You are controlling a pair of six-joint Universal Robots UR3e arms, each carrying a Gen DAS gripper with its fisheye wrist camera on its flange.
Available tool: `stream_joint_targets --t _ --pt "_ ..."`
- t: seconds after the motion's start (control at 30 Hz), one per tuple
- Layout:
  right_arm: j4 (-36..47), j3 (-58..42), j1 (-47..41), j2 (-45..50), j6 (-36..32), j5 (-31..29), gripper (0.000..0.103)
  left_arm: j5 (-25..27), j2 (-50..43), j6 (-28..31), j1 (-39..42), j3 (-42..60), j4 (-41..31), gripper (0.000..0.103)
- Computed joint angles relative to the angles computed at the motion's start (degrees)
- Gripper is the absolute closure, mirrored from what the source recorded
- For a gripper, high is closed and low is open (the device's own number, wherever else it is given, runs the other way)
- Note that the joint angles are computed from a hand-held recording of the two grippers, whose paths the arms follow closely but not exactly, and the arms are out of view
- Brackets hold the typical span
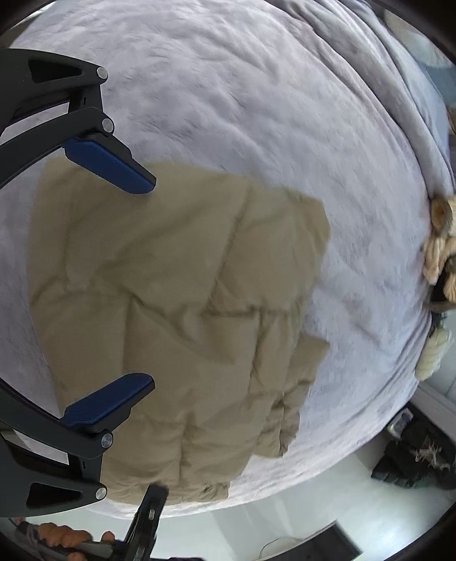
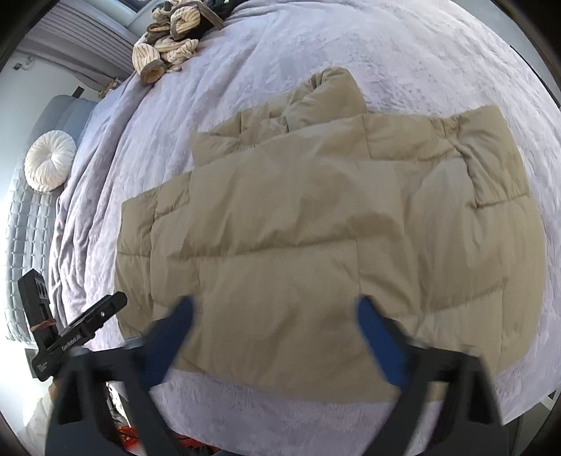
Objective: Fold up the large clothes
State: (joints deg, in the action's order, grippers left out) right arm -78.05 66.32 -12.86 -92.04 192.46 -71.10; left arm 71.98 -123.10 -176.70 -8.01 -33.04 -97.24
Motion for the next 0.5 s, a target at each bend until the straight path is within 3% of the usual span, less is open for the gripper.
stream_joint_targets --t 0.03,0.07,0.23,0.5 --pt "-0.22 -0.27 0.34 0.63 0.31 -0.31 0.078 0.02 -1.06 -0.02 -0.59 1.40 0.44 0.000" --pt "-1.26 0.09 0.39 1.09 0.47 0.00 0.082 -0.08 -2.13 -0.17 -1.03 2.67 0.91 0.000" --pt "-6.07 -0.10 1.99 4.69 0.28 1.05 0.082 2.46 -10.58 -3.35 -2.35 13.45 -1.17 0.000" --pt "-13.27 4.54 6.22 10.35 1.03 -0.91 0.082 0.18 -6.86 -3.34 3.04 3.35 4.90 0.000"
